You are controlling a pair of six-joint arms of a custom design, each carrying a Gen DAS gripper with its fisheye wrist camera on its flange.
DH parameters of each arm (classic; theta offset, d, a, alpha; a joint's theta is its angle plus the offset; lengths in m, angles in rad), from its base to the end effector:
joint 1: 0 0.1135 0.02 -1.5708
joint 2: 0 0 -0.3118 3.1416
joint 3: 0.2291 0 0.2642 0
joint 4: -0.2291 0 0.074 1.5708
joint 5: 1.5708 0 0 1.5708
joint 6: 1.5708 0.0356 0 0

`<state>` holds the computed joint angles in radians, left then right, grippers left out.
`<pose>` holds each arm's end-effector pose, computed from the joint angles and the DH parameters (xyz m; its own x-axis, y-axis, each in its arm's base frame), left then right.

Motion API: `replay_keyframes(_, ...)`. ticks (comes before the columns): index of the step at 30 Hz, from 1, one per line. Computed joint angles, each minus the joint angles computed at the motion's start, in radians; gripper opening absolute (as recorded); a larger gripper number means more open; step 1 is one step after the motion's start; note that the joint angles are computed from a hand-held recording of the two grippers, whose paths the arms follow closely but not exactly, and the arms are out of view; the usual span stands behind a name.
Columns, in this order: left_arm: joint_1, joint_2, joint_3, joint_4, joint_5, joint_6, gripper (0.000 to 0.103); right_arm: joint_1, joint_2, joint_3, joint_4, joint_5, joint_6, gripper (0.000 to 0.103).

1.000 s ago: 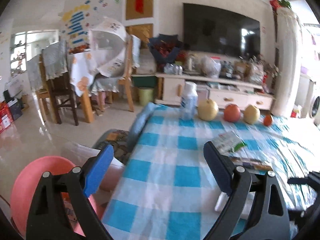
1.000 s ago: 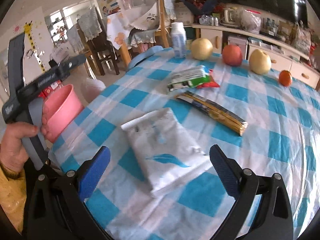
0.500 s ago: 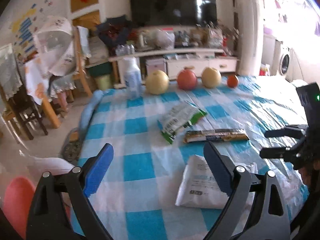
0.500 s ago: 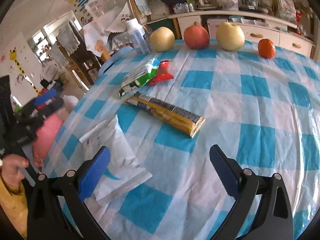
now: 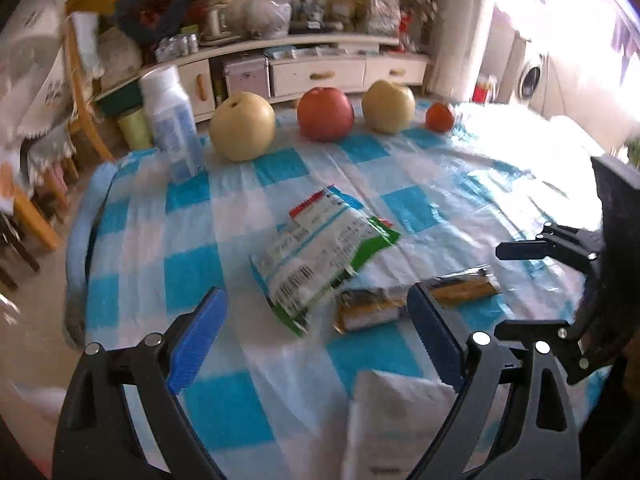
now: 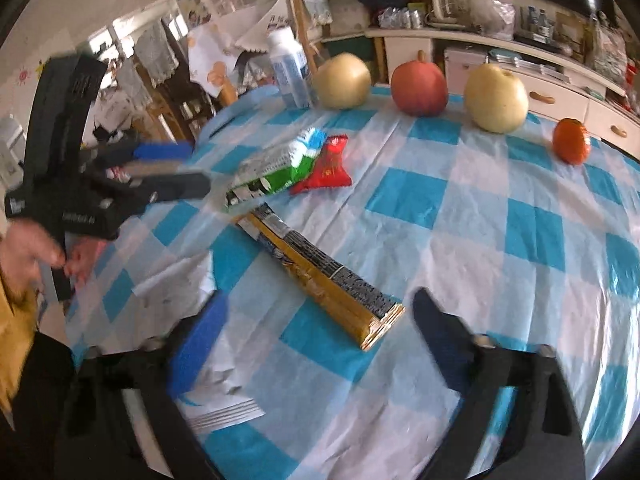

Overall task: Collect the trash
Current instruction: 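Grasp the green-and-white snack bag with the left tool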

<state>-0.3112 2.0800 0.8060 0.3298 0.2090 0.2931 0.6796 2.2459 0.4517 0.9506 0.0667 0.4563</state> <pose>0.3485 -0.1198 0.0691 -0.6182 0.4958 -0.6099 0.6204 0.7842 0.0085 0.2264 0.1799 0.0109 -0.7827 -0.0672 -0.6187 -0.2759 0.9286 0.2482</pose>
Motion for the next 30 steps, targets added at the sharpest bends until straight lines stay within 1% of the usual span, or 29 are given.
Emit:
replay_keyframes(2,-0.016,0.035,0.063,-0.042,-0.040,0.041,0.092,-0.027,0.019,0.028,-0.025,-0.043,-0.020,0.079)
replay_keyframes(4,-0.020,0.061,0.108,-0.077,-0.059,0.062,0.092,-0.038,0.029,0.043,-0.036,-0.050,-0.039,0.079)
replay_keyframes(6,-0.026,0.092,0.156,-0.107,-0.081,0.090,0.092,-0.054,0.032,0.054,-0.048,-0.080,-0.055,0.079)
replay_keyframes(8,-0.029,0.123,0.201,-0.143,-0.092,0.116,0.092,-0.065,0.033,0.064,-0.060,-0.092,-0.071,0.079)
replay_keyframes(12,-0.037,0.167,0.266,-0.180,-0.096,0.138,0.092,-0.081,0.043,0.074,-0.059,-0.103,-0.088,0.080)
replay_keyframes(14,-0.041,0.196,0.306,-0.211,-0.087,0.149,0.092,-0.080,0.042,0.080,-0.070,-0.107,-0.105,0.084)
replay_keyframes(19,-0.054,0.239,0.346,-0.229,-0.084,0.158,0.092,-0.065,0.042,0.094,-0.093,-0.091,-0.136,0.086)
replay_keyframes(22,-0.061,0.240,0.334,-0.202,-0.085,0.149,0.091,-0.070,0.045,0.090,-0.081,-0.100,-0.136,0.086)
replay_keyframes(23,-0.062,0.237,0.326,-0.193,-0.081,0.146,0.089,-0.070,0.045,0.087,-0.077,-0.100,-0.135,0.086)
replay_keyframes(25,-0.069,0.230,0.303,-0.163,-0.091,0.142,0.080,-0.065,0.047,0.087,-0.076,-0.088,-0.140,0.085)
replay_keyframes(26,-0.072,0.223,0.288,-0.146,-0.093,0.142,0.077,-0.060,0.048,0.087,-0.076,-0.080,-0.143,0.085)
replay_keyframes(28,-0.075,0.214,0.273,-0.139,-0.089,0.137,0.066,-0.052,0.048,0.089,-0.080,-0.069,-0.150,0.084)
replay_keyframes(30,-0.085,0.207,0.251,-0.114,-0.113,0.130,0.065,-0.043,0.046,0.089,-0.086,-0.057,-0.156,0.081)
